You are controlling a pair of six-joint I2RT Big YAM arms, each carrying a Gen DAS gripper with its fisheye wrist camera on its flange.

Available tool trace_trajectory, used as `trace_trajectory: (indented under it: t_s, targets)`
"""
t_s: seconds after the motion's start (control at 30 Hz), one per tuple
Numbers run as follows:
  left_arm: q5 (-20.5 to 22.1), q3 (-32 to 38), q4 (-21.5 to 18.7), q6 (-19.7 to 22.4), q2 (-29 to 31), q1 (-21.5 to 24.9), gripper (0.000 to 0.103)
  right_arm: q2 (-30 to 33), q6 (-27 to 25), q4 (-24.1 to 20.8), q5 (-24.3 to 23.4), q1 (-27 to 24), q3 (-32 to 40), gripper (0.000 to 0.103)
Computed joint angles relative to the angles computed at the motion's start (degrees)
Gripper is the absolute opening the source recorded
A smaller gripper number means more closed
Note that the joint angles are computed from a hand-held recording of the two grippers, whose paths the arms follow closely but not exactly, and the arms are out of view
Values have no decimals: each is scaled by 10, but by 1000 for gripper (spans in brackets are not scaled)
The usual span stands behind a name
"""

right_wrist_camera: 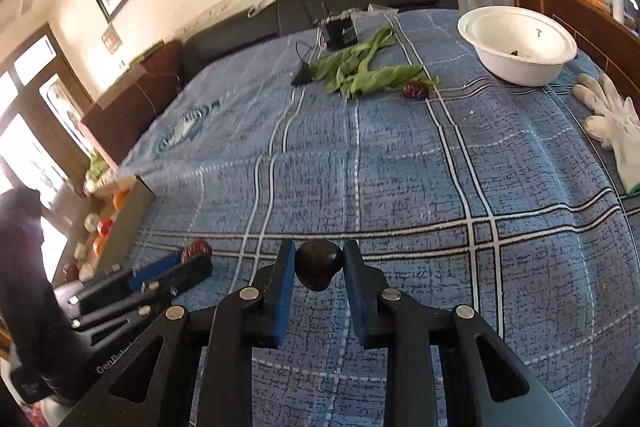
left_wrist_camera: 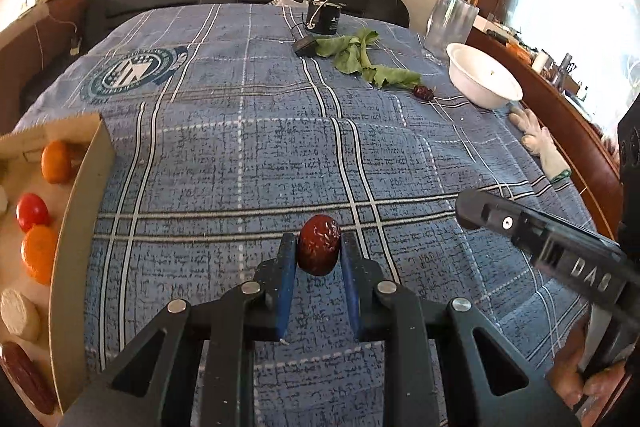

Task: Organize fruits
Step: 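Grasp the last red date with left tool while right tool grasps the dark round fruit, then hold the date and dark fruit in both tools above the table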

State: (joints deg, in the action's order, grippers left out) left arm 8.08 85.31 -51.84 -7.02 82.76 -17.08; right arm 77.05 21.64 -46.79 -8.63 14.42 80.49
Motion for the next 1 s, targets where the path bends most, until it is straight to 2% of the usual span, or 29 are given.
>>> trace_trajectory:
  t_s: [0.2,0.33,0.6,0.73,1.0]
  targets:
    - [7,-6,4,-9,-6,1,21,2,62,33,-105,-27,-18,27]
    - [9,-8,2,-10,-7,2,21,-1,100,58,-148,-43,-32,27]
    - [-14,-18,12,0,-17,-6,21,-4,95,45,-102,-32,-29,27]
    - [-12,-21,13,-1,-20,-4,21,-7,83,38,-73,-23,-26,27]
    - [-9,-20,11,-7,-18,-1,21,-11,66,32,-53,-17,-29,27]
